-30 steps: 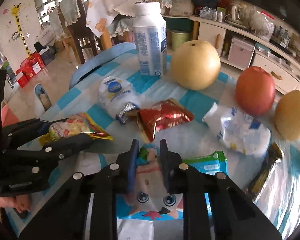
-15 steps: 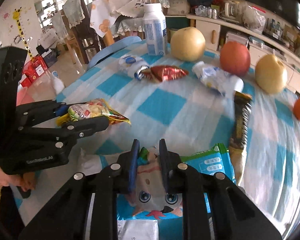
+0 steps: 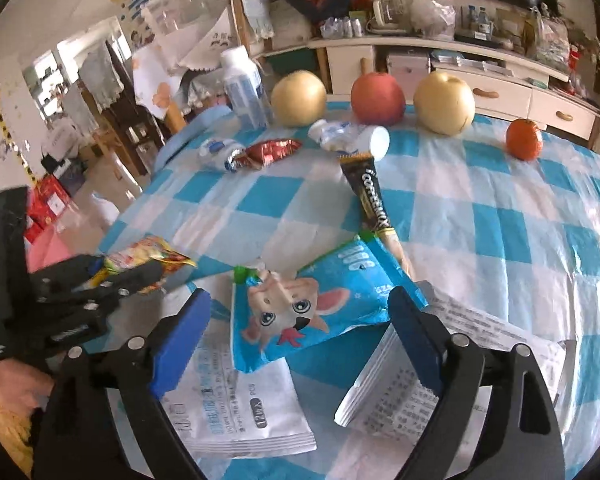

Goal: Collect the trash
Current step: 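Grasp the yellow snack bag with the left gripper while the right gripper grasps the cartoon-printed packet, then carry both packets over the pink bucket and open both grippers to drop them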

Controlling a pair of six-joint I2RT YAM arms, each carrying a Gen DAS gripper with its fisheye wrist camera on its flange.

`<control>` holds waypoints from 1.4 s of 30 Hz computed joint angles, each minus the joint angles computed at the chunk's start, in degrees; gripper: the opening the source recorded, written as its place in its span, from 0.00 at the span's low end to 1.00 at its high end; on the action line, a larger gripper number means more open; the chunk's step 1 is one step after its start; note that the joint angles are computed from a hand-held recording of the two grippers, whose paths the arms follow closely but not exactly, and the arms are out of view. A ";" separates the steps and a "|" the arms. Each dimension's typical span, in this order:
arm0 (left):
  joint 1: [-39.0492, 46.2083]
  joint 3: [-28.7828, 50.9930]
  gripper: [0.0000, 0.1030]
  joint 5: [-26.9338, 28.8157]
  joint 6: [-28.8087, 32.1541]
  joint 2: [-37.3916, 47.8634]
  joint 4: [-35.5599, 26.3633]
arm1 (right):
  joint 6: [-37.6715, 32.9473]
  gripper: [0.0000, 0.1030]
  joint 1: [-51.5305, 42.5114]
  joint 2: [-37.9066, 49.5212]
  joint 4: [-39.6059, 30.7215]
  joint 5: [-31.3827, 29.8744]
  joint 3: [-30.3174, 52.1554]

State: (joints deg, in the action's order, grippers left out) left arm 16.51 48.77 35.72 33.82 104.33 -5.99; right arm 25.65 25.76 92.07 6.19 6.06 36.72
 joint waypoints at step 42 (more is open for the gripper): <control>13.58 1.42 0.47 11.05 4.18 -3.03 -10.46 | -4.33 0.56 5.72 2.99 -1.81 10.48 3.80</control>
